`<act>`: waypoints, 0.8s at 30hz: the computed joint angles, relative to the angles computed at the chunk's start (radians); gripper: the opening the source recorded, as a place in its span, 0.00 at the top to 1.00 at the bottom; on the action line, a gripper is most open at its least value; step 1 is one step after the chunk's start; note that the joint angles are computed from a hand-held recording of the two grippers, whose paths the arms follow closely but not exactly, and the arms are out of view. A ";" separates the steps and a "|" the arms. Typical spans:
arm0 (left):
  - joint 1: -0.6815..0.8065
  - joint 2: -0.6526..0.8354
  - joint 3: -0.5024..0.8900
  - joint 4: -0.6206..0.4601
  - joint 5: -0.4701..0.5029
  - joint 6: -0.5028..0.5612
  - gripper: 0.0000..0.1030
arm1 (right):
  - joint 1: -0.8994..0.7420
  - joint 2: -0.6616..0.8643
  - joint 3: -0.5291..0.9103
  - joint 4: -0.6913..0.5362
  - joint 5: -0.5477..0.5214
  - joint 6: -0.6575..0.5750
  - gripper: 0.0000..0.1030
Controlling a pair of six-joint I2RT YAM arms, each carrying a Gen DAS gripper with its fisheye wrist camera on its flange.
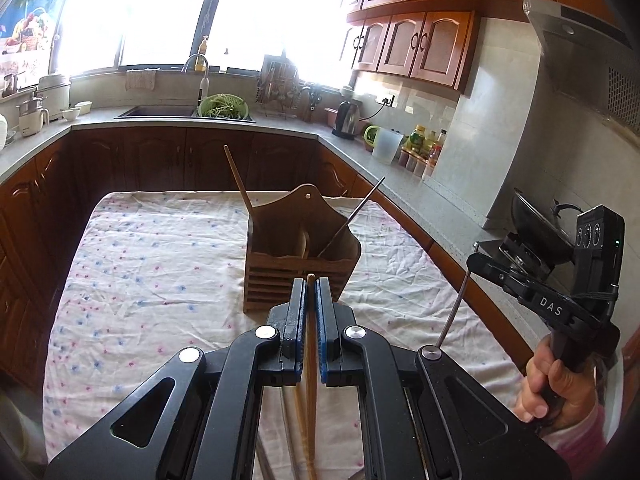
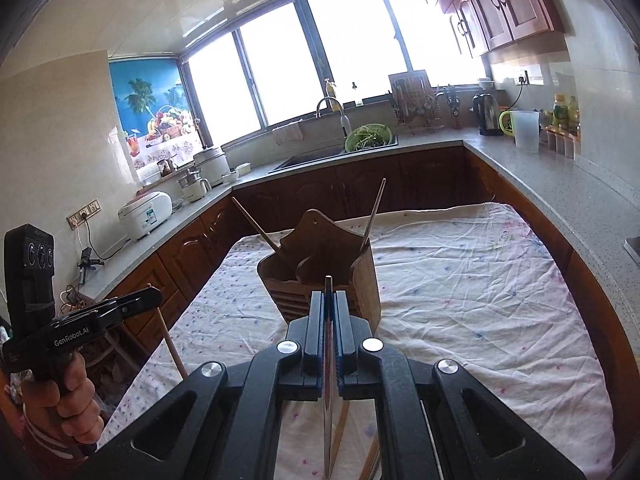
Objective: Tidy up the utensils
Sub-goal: 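Lift the wooden chopstick with the left tool while the right tool carries the metal chopstick to the holder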
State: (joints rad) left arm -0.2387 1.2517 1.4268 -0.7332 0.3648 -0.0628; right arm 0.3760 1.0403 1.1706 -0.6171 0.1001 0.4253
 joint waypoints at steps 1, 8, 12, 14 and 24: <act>0.003 -0.003 0.002 0.001 0.002 -0.001 0.96 | 0.000 -0.002 0.006 -0.002 0.002 -0.002 0.96; 0.020 -0.012 0.017 0.008 0.015 -0.008 0.96 | 0.001 0.003 0.043 -0.009 0.011 -0.017 0.96; 0.033 -0.010 0.032 0.011 0.024 -0.011 0.96 | -0.008 0.010 0.047 0.001 0.006 -0.020 0.96; 0.041 -0.008 0.039 0.015 0.032 -0.013 0.96 | -0.014 0.012 0.048 0.006 0.001 -0.020 0.96; 0.071 0.012 0.068 0.056 0.048 -0.043 0.96 | -0.039 0.037 0.064 0.037 -0.009 -0.022 0.96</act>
State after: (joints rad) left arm -0.1680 1.2633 1.4952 -0.6772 0.4127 -0.1059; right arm 0.3374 1.0776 1.2342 -0.5802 0.0910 0.4034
